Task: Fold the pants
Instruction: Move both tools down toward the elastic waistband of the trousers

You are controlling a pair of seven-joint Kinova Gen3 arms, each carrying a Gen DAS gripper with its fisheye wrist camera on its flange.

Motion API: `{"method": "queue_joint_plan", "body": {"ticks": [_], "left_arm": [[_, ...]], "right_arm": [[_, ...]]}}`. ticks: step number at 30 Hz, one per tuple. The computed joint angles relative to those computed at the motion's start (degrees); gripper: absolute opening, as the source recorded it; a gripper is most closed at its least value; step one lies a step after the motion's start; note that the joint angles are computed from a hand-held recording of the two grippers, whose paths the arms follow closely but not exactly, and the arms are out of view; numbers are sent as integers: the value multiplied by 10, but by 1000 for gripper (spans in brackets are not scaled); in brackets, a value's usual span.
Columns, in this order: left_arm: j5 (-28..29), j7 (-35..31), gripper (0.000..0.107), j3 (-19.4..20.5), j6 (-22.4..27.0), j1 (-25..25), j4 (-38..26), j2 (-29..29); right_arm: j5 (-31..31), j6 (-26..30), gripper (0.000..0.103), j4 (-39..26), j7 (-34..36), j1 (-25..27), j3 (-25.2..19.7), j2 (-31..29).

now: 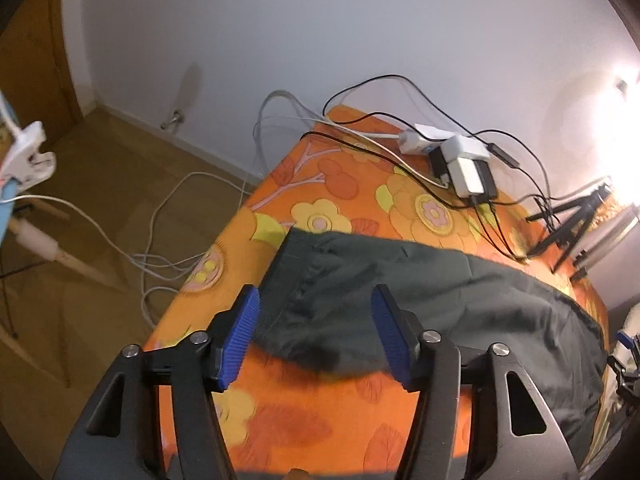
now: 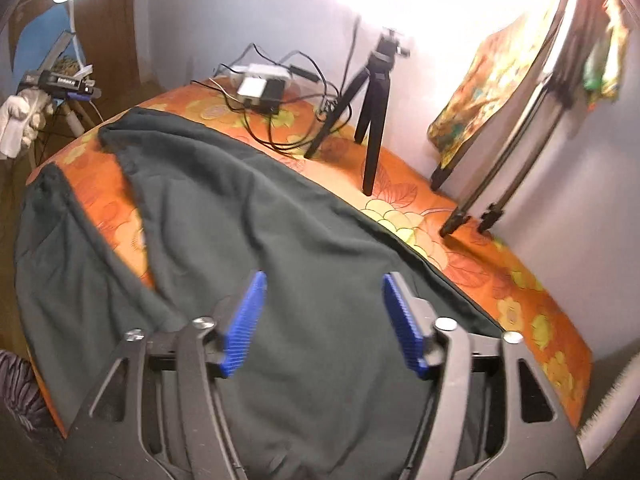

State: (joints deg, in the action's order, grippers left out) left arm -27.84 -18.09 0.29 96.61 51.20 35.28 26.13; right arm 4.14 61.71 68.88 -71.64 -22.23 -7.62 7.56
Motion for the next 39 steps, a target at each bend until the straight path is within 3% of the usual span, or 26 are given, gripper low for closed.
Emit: {"method": "queue_joint_plan", "body": {"ticks": [6,9,14,23,29,33,34,37,39], "left_arm": [[42,-19,58,8,-42,-54,12,13],[58,-36,59,7,-47,-69,1,28],[88,-48,60,8,-73,-92,12,36],[99,-58,61,-5,-23,-97,-28,74],[96,-61,61,-12,-16,-98,-27,82],[73,-91,60,-23,23,-83,-77,114],[71,-95,58,-26,24,-81,-80,117],[61,-98,35,-36,22,-71,-79,118],[59,-100,33,-37,18,-70,-74,116]], "right_arm": [[-23,27,76,-105,16,28,20,103],[-24,16,76,-133,18,36,29,137],[-52,54,76,-199,38,58,27,190],[-52,58,76,-210,55,48,30,213],[-54,67,76,-225,64,38,28,226],[-49,80,76,-239,74,28,29,238],[-46,84,76,-244,76,24,30,242],[-37,102,76,-265,80,11,33,258],[-44,108,75,-272,80,12,31,264]]}}
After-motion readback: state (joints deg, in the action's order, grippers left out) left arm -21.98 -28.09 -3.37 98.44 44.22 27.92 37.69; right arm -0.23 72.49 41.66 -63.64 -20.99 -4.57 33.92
